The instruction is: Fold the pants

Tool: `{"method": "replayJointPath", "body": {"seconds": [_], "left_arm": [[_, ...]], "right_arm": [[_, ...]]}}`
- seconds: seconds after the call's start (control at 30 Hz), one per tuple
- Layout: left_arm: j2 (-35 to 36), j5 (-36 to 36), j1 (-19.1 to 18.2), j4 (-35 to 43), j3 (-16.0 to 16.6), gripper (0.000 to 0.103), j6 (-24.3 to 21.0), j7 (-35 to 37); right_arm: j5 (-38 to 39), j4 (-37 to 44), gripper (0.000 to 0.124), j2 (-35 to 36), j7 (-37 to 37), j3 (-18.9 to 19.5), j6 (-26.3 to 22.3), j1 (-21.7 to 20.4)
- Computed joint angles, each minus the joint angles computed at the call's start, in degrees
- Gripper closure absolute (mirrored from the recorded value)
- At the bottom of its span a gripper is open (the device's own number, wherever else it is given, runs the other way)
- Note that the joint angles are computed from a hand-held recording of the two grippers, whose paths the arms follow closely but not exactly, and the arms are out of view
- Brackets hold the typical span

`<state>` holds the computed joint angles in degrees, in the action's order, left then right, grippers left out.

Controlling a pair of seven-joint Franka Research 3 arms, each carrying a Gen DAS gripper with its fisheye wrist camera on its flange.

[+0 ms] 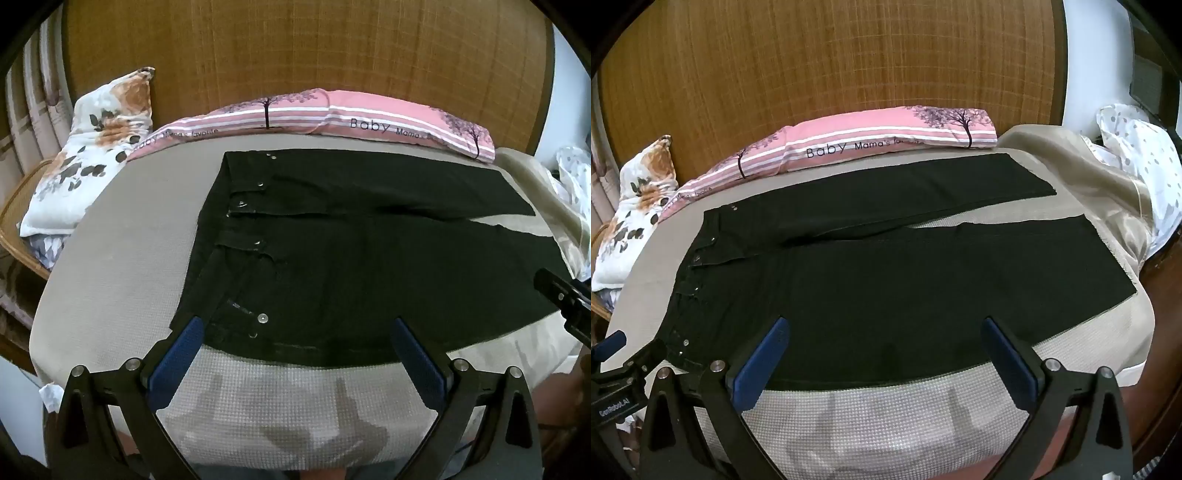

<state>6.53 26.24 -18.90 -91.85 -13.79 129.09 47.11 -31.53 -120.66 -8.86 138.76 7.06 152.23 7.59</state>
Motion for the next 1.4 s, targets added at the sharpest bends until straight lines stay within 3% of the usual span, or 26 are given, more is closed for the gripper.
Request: {"method": "replayJointPath", "body": {"seconds": [0.3,0.83,0.93,1.1,1.4], "left_arm": [[1.95,-0.26,-0.22,2.89,0.3,0.002,-2.75,1.03],[0.15,-1.53,0.42,-1.04,0.22,0.002,-0.31,-1.35],[0.32,-3.04,0.55,-0.34,0.04,0.002,-2.08,-0.23],[-0.37,-0.62,0.54,-1.97,0.32,0.002,0.06,-1.53],[0.2,-1.48,0.64,-1.16,0.21,0.002,-0.82,-1.15]], "right_arm": [[0.09,0.11,0.021,0.09,-0.29,0.0,-0.5,0.08],[1.43,0.54,0.021,0.76,-1.85,-0.49,-0.39,0.84],[1.55,0.6,0.021,0.88,-2.04,-0.53,-0.26,0.87],[1.79,0.35,0.021,0.83,-2.03,-0.51,-0.02,0.87],[1.68,0.26,0.021,0.77,-2.19,-0.46,0.08,0.75]]}}
